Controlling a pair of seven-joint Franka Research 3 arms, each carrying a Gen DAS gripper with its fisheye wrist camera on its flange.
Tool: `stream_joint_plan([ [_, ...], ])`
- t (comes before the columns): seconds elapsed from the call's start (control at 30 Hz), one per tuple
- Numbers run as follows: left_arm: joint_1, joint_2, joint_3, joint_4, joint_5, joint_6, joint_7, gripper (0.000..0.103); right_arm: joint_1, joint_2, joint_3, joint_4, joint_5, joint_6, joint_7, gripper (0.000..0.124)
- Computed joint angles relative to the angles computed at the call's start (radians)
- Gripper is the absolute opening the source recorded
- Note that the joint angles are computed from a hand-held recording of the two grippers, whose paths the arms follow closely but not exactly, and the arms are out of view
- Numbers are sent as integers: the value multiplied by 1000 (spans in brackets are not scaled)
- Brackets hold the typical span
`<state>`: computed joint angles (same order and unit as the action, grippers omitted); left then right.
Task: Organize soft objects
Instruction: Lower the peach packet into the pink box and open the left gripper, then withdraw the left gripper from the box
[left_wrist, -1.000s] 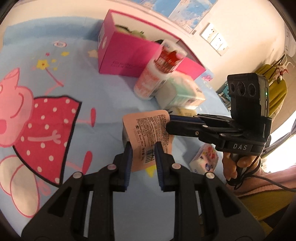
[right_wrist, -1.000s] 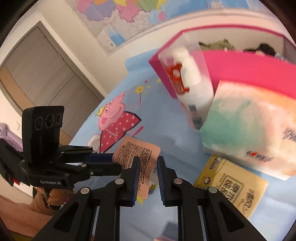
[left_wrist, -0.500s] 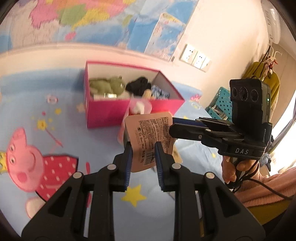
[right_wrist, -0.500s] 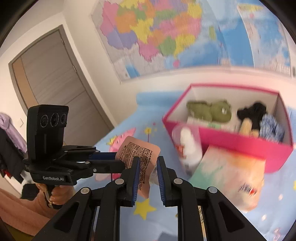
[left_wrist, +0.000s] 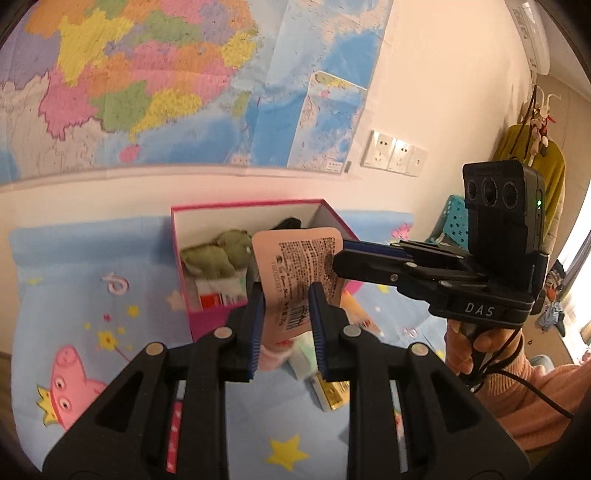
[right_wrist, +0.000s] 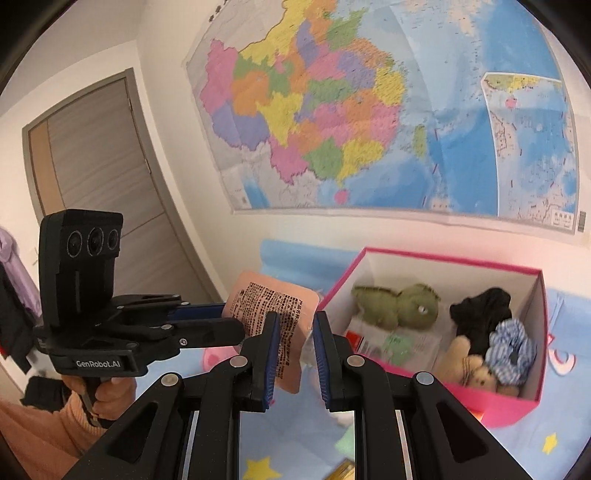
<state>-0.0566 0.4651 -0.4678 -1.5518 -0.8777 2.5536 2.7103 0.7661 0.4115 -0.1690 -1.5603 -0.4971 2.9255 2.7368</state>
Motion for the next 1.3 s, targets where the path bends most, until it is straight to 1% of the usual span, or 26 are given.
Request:
stream_joint_plan([
  [0.13, -42, 55, 14, 74, 72, 24, -66, 26, -26, 18, 3, 22, 27, 0, -25, 18],
  [0.3, -80, 136, 19, 177, 197, 40, -178, 26, -75, 52, 25, 44, 115, 15, -93, 18],
  [0.43, -115, 218, 31, 280, 318, 29, -289, 26, -85, 84, 22, 69, 178, -1, -137, 18],
  [0.47, -125, 240, 37, 309, 349, 24, -320, 26, -94, 92, 30, 72, 199, -1, -152, 18],
  [0.53, -135, 280, 37, 360, 400, -1, -369, 26, -98, 106, 30, 80, 229, -10, -170, 18],
  [0.67, -155, 353, 44, 452, 487, -41, -454, 26, -126, 142, 59, 109, 298, -41, -229, 18],
  [0.8, -185, 433, 64, 569, 558, -98, -535, 26, -148, 181, 84, 143, 362, -66, -281, 18],
  [0.93, -215, 504, 89, 685, 612, -152, -621, 26, -181, 224, 124, 185, 439, -88, -339, 18],
  [0.97, -223, 516, 98, 705, 623, -158, -648, 26, -196, 238, 144, 201, 465, -98, -363, 18],
  [1.0, -229, 521, 109, 712, 635, -152, -678, 26, -201, 250, 152, 215, 484, -109, -376, 20],
  [1.03, -226, 519, 108, 704, 640, -140, -686, 26, -199, 259, 149, 227, 494, -122, -382, 22],
  [1.07, -218, 503, 103, 673, 639, -112, -693, 26, -190, 269, 138, 244, 495, -149, -381, 22],
  [1.13, -200, 473, 87, 618, 638, -72, -689, 26, -172, 274, 113, 250, 489, -172, -360, 23],
  [1.23, -158, 394, 55, 470, 628, 38, -657, 26, -149, 240, 84, 193, 469, -145, -325, 25],
  [1.3, -121, 349, 18, 382, 610, 98, -621, 26, -123, 199, 54, 133, 437, -115, -290, 25],
])
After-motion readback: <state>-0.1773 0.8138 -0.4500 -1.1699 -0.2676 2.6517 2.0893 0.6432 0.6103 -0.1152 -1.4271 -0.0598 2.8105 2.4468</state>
